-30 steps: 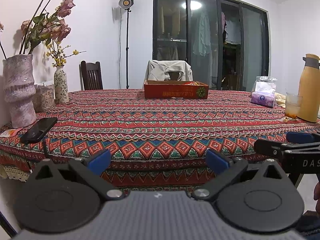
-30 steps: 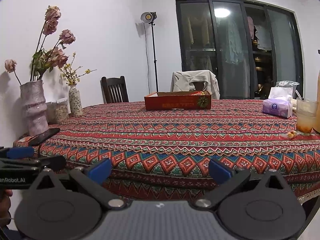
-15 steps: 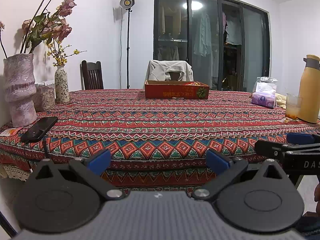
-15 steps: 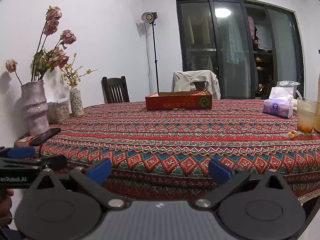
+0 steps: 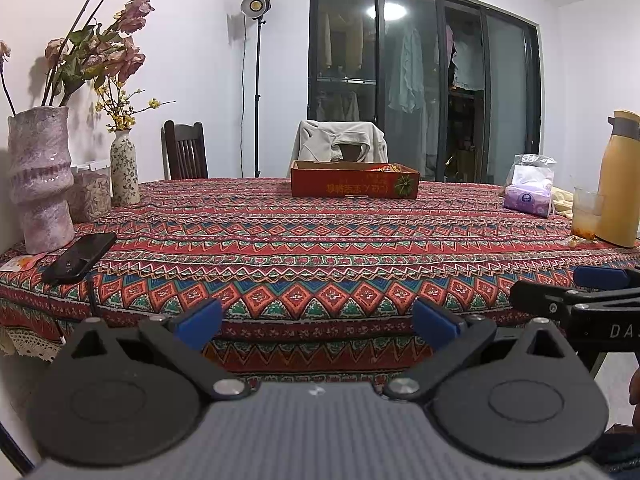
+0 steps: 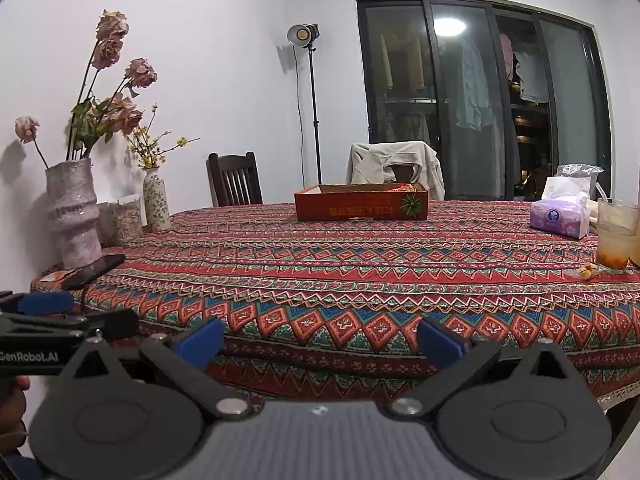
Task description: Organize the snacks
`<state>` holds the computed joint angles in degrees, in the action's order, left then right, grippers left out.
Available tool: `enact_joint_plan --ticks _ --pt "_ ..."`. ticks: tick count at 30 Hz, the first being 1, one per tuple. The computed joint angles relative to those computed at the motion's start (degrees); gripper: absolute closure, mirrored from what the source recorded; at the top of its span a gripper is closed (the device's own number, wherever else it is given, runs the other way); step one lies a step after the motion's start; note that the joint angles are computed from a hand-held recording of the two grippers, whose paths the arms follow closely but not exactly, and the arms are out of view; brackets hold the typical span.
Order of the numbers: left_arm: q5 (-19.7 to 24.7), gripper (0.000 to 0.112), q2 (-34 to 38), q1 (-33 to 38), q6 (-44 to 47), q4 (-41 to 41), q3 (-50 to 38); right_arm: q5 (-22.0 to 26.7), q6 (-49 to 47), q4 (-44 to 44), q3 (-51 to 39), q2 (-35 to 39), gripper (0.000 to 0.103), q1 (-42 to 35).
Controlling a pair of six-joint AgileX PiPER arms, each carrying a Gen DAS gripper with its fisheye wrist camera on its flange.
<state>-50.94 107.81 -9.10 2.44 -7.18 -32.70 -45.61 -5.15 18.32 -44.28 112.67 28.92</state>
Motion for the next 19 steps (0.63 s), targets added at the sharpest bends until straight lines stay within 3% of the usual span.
enact_joint_plan --ticks 19 --pt "-1.3 0.009 -0.1 0.1 0.0 0.4 0.7 -0.5 -0.1 -0.5 0.2 -0.1 0.0 -0.3"
